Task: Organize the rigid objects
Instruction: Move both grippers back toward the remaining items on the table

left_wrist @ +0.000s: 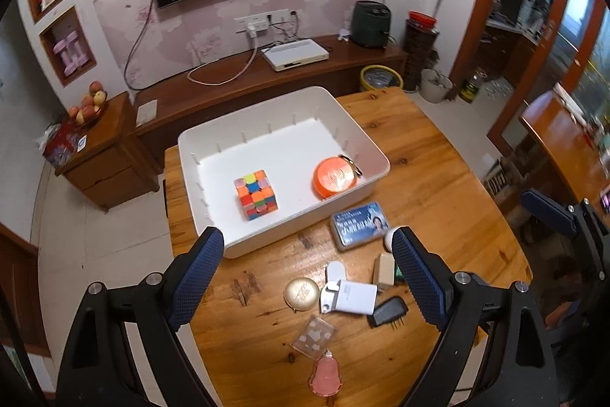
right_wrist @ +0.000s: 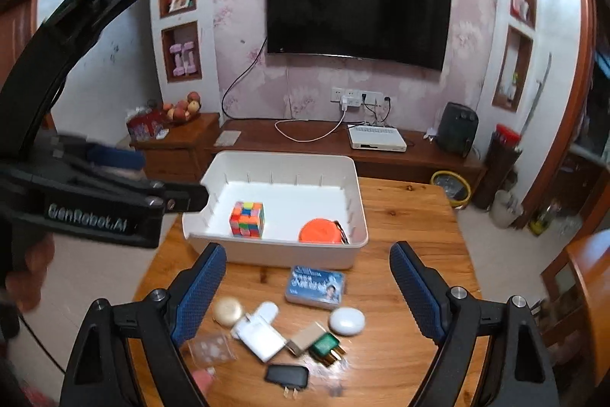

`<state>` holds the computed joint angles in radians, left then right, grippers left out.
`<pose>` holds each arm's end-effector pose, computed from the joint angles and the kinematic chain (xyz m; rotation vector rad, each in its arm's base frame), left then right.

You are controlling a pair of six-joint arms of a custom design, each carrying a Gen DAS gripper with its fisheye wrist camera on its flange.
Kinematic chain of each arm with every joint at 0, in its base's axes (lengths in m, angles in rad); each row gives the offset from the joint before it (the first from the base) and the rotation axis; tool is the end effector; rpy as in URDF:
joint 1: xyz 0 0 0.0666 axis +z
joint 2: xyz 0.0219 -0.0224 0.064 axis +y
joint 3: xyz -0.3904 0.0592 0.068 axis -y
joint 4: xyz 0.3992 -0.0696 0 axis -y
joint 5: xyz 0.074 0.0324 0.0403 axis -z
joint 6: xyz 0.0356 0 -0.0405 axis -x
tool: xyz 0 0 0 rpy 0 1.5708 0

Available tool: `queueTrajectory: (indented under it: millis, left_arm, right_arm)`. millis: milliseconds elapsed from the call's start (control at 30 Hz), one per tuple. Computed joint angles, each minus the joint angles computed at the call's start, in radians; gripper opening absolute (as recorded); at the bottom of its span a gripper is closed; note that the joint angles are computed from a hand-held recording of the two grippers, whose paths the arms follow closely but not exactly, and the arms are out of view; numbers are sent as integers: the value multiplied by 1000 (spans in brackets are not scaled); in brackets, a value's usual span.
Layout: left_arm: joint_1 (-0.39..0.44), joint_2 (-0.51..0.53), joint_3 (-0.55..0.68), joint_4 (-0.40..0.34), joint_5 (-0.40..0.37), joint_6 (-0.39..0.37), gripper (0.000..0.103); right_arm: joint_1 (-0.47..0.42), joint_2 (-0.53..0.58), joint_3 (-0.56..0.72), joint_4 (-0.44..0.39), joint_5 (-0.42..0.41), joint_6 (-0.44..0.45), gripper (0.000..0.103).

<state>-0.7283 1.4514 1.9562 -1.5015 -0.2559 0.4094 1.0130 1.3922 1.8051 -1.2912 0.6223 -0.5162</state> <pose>0.3424 -0.2938 0.6282 0.3059 2.5051 -0.1277 0.2565 0.3712 0.6077 -0.2977 2.2269 0.0394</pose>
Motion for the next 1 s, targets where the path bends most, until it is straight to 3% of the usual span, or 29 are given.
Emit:
queueTrajectory:
  millis: [267,467,833,1000]
  left_arm:
    - [-32,-56,-113,69,29,-25,91]
    - [-41,-81,-191,90,75,-17,91]
    - [-35,-128,-343,125,138,46,91]
    - [-29,-115,-380,109,170,52,91]
  right_arm:
    - [58,-50,-96,-63,37,-98,88]
    - [52,-90,-204,-63,-133,-195,88]
    - [78,-157,-393,-65,-139,-353,88]
    - [70,-171,-448,-34,-155,-360,88]
